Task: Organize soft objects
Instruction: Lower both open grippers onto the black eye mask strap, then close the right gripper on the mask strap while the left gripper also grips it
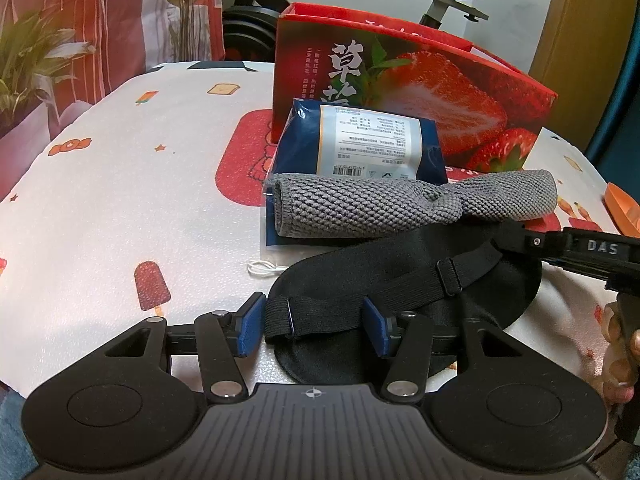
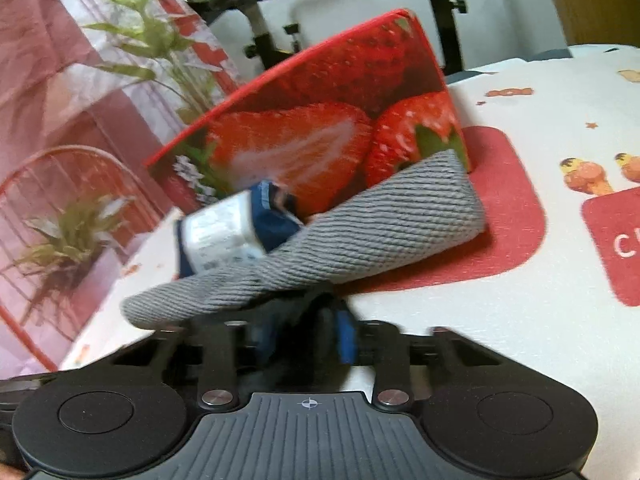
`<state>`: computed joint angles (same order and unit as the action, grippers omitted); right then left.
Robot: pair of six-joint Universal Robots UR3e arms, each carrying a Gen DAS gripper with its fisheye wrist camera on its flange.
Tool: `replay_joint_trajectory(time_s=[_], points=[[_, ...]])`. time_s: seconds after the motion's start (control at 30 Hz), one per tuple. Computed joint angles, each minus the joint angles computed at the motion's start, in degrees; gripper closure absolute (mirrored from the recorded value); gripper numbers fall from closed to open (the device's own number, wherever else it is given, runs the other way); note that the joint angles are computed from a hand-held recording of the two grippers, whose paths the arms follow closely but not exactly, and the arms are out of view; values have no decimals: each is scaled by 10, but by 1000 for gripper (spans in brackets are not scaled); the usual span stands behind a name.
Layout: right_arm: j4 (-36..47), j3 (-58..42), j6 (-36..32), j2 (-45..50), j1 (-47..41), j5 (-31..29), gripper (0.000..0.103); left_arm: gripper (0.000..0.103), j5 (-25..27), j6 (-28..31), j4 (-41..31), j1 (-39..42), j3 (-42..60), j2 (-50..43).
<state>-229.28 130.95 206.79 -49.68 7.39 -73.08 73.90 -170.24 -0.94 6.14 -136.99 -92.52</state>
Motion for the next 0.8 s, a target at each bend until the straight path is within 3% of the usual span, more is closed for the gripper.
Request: replay_joint_trajectory(time_s=[0.17, 0.6, 0.8], points=[[-12, 12, 6, 6, -12, 2, 92, 45, -2, 0, -4, -1, 7, -5], [68, 16, -81, -52, 65, -131, 92, 42, -143, -30, -183, 104, 6, 74], [83, 10, -72, -56, 94, -208, 92, 42, -162, -51, -195, 110, 8, 69]])
